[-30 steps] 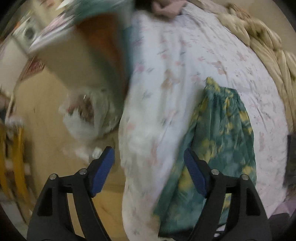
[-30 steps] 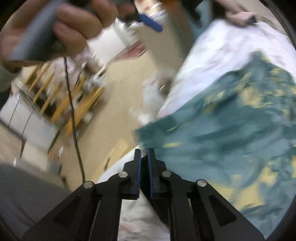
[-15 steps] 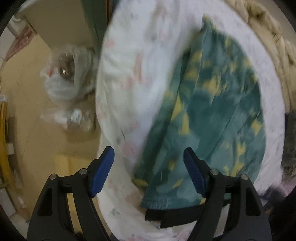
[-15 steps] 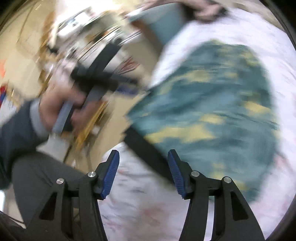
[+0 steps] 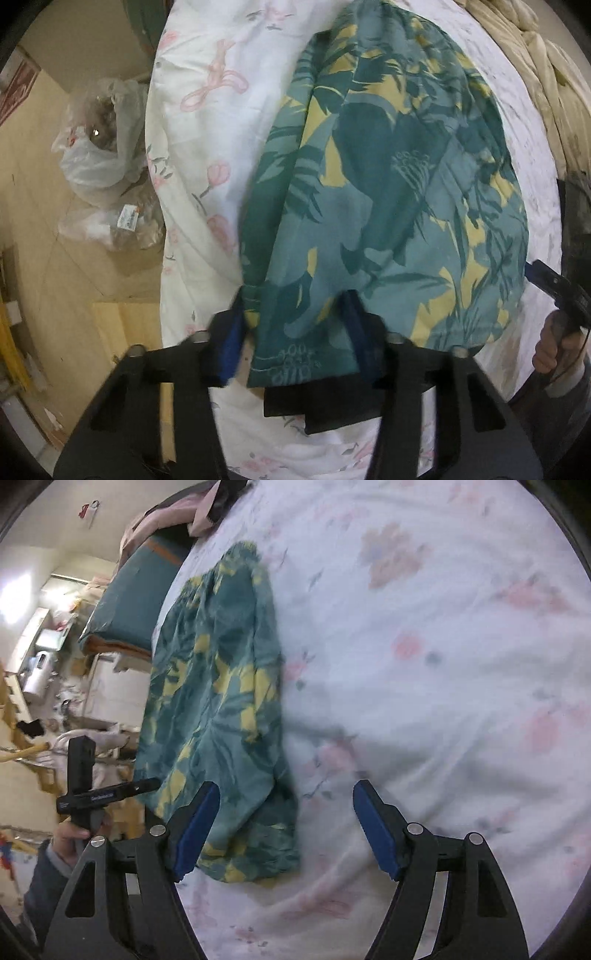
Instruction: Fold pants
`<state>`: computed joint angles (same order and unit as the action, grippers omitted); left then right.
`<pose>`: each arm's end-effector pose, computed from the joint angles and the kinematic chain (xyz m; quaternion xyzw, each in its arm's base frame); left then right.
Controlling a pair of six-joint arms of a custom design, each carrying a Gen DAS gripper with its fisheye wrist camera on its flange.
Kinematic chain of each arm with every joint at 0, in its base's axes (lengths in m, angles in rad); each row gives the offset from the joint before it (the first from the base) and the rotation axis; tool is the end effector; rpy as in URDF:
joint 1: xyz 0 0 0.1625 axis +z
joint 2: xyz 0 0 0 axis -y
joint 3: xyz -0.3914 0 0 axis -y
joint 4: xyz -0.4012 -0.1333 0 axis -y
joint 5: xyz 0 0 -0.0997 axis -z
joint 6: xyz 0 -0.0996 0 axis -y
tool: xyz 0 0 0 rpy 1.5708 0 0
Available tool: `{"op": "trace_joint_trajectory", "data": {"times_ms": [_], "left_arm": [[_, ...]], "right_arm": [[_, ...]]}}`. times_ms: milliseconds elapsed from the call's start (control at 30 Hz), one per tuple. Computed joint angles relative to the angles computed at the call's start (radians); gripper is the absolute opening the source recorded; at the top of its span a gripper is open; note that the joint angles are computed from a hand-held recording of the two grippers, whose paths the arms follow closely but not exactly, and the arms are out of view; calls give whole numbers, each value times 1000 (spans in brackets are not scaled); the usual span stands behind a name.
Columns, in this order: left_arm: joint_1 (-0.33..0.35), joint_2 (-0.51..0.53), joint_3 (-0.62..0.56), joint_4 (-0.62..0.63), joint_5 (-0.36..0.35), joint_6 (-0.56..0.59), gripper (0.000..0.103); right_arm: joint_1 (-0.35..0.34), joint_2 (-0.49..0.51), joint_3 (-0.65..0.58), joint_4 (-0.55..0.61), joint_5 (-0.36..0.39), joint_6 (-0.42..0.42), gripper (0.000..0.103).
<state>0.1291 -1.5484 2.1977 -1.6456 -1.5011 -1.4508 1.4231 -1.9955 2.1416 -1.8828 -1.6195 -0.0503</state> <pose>-0.3370 -0.1852 0.1736 0.0055 0.9585 0.0020 0.2851 0.0755 -0.3655 0.3791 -0.0505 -0.9950 0.0800 0.0323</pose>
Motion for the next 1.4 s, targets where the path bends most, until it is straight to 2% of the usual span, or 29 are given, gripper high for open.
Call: {"op": "trace_joint_trajectory", "data": {"times_ms": [33,100,133,267,300,367,400,433,467,567,733,867,1067,1167,1267,1367,1400], "left_arm": [[0,9,-12,19,1,14,25],[-4,31,-39,47,5,47,17],[-7,37,-52,60,12,53,12],[-7,39,-66,69,11,54,6],[-4,42,-70,77,14,57,5],[-3,48,-79,85,20,46,4],[-7,55,-89,84,26,50,3],[-13,62,-100,88,32,56,3],[-1,73,-124,105,-4,84,3],[-14,52,-142,100,6,28,2],[-41,74,-186,42,3,-43,2],[-62,74,-182,-39,-15,-106,2],[-117,63,-114,-138,-105,-151,2],[-153,67,-124,-115,-130,-164,2],[-165,90,-147,-55,-159,-140,3],[-149,122,-165,-5,-189,-104,6],[-142,133,-183,50,-177,-113,6]], "right_arm": [[6,9,19,-22,2,2,77],[2,18,32,-31,50,-15,73],[-3,18,35,-26,68,-34,67],[35,63,48,-18,83,-44,66],[33,75,59,-35,87,-37,60],[46,80,76,-81,61,-21,5],[43,75,77,-65,62,-11,3],[63,75,76,-63,26,-10,3],[99,81,62,-67,-3,-37,3],[126,90,20,-52,12,-29,3],[150,32,-63,46,33,-12,3],[142,8,-133,142,18,32,3],[184,-66,-123,308,-90,144,3],[194,-132,-117,433,-161,156,3],[174,-179,-97,521,-183,176,5],[187,-162,-92,581,-236,214,12],[192,-159,-92,580,-264,240,21]]}}
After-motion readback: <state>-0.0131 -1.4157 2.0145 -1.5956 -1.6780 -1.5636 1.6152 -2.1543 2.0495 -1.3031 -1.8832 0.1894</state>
